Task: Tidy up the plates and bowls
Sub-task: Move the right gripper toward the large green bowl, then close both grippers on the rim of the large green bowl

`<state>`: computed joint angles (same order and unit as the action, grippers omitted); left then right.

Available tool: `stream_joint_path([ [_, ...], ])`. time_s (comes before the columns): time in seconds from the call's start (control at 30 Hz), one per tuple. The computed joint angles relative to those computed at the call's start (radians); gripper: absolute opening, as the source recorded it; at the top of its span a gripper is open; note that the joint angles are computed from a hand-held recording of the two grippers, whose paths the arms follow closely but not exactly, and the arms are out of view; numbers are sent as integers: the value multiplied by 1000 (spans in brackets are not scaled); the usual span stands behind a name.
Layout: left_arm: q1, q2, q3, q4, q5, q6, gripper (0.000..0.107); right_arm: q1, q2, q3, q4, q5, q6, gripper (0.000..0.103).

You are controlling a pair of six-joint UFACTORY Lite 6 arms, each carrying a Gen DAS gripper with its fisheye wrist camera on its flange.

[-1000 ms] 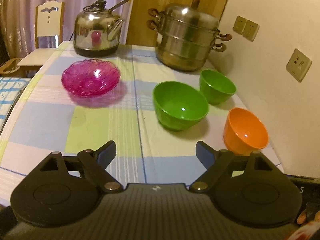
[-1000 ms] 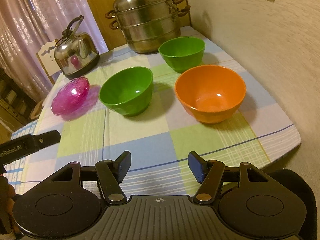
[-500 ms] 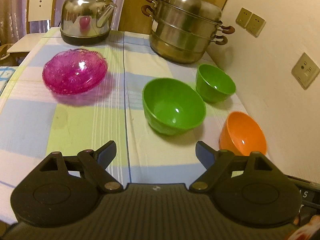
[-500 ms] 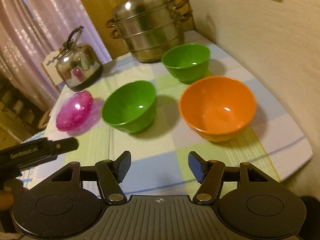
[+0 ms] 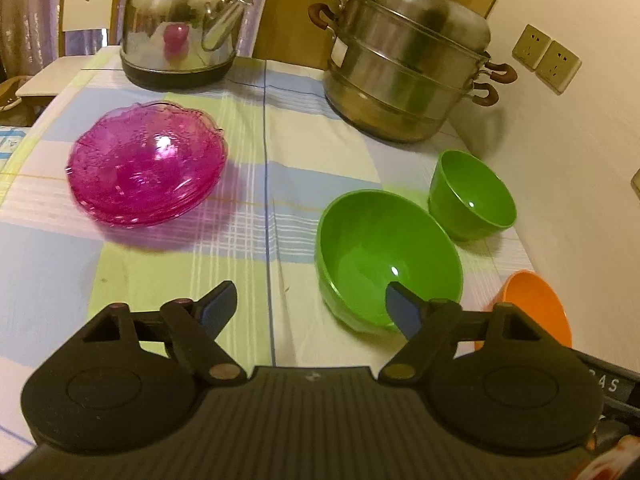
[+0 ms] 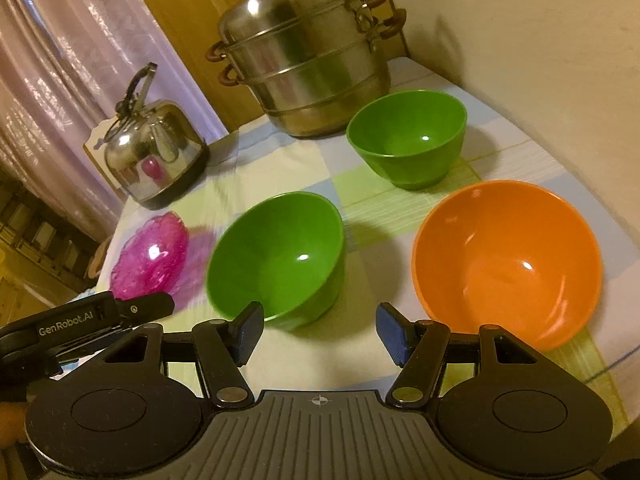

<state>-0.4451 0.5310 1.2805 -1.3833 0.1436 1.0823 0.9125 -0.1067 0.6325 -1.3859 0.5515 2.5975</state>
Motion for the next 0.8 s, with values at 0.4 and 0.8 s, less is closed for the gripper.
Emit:
stream_joint_path([
  [0.4, -8, 242, 291, 335, 54, -316, 59, -164, 170, 84, -251, -116, 160, 53],
  [0.8, -4, 493, 647, 723, 169, -669, 32, -283, 351, 199, -408, -200, 220, 36],
])
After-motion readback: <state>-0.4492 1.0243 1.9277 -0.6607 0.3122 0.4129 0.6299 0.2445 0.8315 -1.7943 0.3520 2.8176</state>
